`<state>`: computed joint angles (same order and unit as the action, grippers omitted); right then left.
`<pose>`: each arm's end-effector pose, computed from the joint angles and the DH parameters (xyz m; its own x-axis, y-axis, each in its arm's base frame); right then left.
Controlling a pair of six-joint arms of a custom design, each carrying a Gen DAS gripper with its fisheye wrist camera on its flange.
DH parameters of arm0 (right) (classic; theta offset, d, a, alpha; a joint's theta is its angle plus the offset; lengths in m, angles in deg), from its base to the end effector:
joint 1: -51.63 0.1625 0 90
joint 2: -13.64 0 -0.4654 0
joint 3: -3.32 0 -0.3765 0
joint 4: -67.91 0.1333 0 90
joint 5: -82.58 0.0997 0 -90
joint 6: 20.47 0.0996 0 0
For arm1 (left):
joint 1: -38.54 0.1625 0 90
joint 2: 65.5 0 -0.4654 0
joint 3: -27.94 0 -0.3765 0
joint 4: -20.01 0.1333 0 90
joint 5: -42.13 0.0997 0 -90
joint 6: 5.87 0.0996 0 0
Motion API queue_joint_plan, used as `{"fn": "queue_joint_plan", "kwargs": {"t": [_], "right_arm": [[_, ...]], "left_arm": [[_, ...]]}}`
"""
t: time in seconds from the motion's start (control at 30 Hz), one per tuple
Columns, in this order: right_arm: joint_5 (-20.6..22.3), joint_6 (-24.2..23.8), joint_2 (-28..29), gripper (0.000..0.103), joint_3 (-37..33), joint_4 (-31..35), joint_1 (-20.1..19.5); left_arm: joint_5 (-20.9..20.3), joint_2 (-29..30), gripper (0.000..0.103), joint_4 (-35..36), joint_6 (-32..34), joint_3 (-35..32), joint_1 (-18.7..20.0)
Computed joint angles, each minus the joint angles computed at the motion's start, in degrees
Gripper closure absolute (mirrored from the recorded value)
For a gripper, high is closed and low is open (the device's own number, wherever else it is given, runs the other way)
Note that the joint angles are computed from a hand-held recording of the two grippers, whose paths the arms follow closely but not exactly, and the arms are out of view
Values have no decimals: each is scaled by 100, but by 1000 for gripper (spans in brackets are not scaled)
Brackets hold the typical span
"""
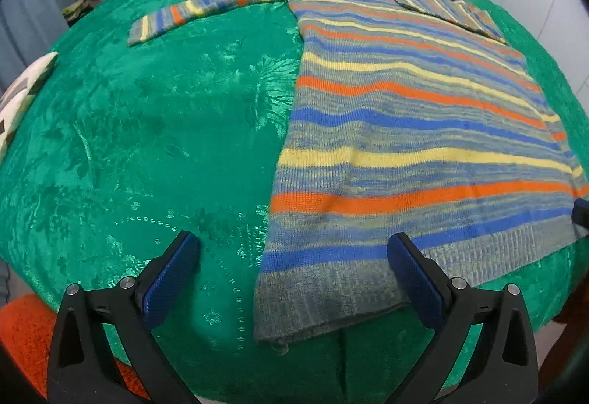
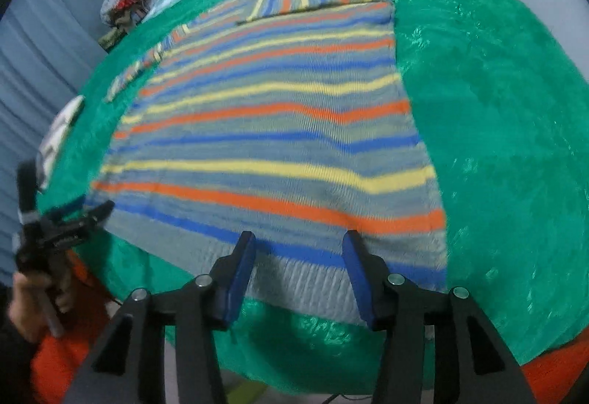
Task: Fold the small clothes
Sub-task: 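Grasp the other sleeve cuff with the left gripper and fold it across the body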
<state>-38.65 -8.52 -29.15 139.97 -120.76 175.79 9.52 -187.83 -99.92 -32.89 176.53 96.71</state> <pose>0.3049 -0.3039 0.0265 -0.8320 -0.2638 0.4881 -0.3958 0.8987 -0.1890 0.0834 -0.2774 0.3420 -0.6723 -0.1728 -0.7198 0.2479 0.8636 -0.4389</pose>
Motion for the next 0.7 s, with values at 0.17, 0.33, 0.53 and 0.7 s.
{"fn": "queue_joint_plan", "kwargs": {"t": [0.17, 0.33, 0.53, 0.7], "right_arm": [[-44, -180, 44, 48, 46, -212, 107], [-18, -225, 142, 48, 50, -580, 148], [6, -594, 187, 48, 56, -1113, 220], [13, -662, 223, 48, 0, -1170, 155]], "left_arm": [[128, -47, 0, 218, -144, 61, -123], [-154, -37, 1, 1369, -827, -403, -172], [-1046, 298, 1, -285, 747, -1417, 493], [-1936, 1693, 1, -1903, 2137, -3302, 2078]]}}
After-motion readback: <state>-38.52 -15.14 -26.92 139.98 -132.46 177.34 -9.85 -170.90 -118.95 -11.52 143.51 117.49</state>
